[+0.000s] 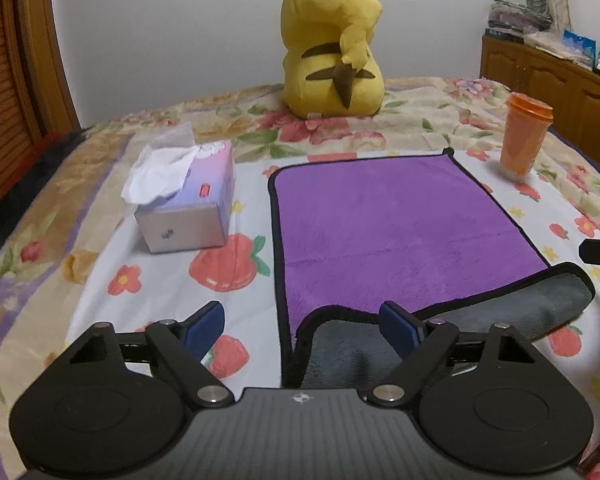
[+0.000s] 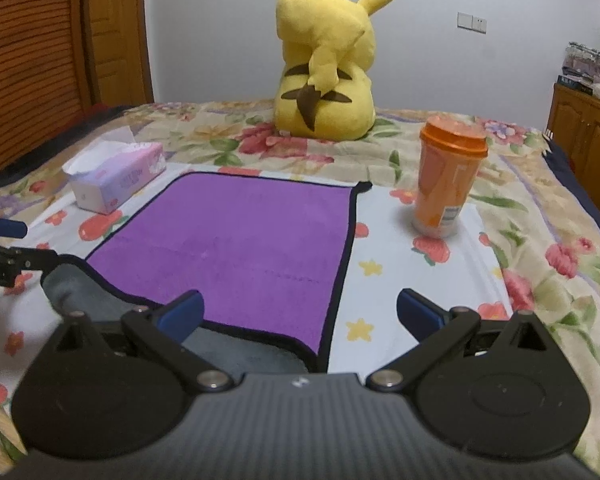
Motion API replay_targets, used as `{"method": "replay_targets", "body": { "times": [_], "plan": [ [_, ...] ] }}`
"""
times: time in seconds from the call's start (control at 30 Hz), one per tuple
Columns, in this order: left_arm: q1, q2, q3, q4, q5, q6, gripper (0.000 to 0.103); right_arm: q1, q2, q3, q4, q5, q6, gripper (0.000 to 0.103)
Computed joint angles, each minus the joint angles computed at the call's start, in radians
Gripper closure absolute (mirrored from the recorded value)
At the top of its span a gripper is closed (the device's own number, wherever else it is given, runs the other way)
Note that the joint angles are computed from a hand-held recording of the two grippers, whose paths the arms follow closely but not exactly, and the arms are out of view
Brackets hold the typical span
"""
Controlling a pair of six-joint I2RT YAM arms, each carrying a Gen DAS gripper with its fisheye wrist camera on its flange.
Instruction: Fold towel
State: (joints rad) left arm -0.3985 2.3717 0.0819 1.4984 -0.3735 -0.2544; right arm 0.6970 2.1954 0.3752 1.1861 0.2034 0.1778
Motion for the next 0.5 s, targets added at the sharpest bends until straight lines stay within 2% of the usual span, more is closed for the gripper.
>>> {"method": "replay_targets", "body": {
  "times": [0.17, 0.27, 0.4, 0.5],
  "plan": [
    [0.082, 0.006, 0.042, -0.061, 0.086, 0.029, 0.027, -0.014, 0.013, 0.036, -0.054, -0.026, 0.001, 0.001],
    [0.115, 0.018, 0.063, -0.081, 0.132, 0.040, 0.031, -0.019, 0.022, 0.058, -0.092, -0.042, -0.004, 0.012],
    [0.139, 0.029, 0.080, -0.096, 0.174, 0.056, 0.039, -0.028, 0.033, 0.085, -0.143, -0.071, -0.002, 0.012],
    [0.142, 0.041, 0.079, -0.080, 0.203, 0.063, 0.049, -0.038, 0.036, 0.101, -0.182, -0.102, 0.007, 0.012]
  ]
}}
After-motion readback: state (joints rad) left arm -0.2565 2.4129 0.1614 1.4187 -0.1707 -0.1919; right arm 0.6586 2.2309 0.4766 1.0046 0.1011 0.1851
